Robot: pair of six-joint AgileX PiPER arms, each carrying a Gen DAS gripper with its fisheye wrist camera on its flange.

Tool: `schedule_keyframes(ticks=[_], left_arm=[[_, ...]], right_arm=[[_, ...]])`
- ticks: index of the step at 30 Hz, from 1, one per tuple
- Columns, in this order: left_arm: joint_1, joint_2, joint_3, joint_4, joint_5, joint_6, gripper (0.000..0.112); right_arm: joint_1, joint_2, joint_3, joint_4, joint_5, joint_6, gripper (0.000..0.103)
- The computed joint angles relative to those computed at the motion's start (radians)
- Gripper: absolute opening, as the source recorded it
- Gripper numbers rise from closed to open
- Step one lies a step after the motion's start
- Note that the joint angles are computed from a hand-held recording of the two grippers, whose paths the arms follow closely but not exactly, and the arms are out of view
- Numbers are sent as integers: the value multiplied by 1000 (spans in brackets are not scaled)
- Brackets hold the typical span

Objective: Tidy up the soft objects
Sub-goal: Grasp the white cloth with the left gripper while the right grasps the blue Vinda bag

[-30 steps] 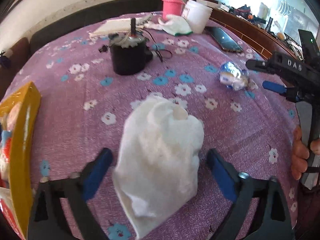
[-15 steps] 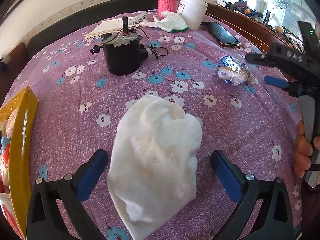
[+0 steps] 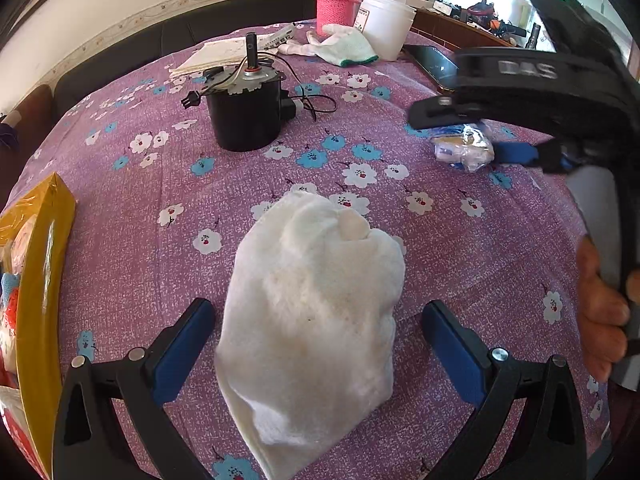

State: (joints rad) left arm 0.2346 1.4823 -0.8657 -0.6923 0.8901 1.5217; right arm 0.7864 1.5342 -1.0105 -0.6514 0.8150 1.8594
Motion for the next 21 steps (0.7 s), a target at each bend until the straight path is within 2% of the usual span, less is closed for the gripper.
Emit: schedule_keyframes(ticks=[5,7,8,9,11,14,21], left_arm=[[-1,2,-1,-1,-1,0,102],[1,2,-1,-1,0,2,102],[1,2,-1,-1,0,2,102],[1,3,-1,-2,0,2,102],[1,3,-1,-2,-1,3,102],[1,4,-1,-2,-1,3,102],[-1,4,-2,-2,-2,1,102]], right_arm=[[-29,131,-159,92,107,-217,92],[-30,163,-204,109,150,-294,88],[-25,168,-214,108,170,-311,79],[-17,168,-217,103,189,-314,65],[-5,141,-184,98,188,-303,52],[12,99,-130,84,163,-261,49],[128,25,-49,52,186,-161,49]])
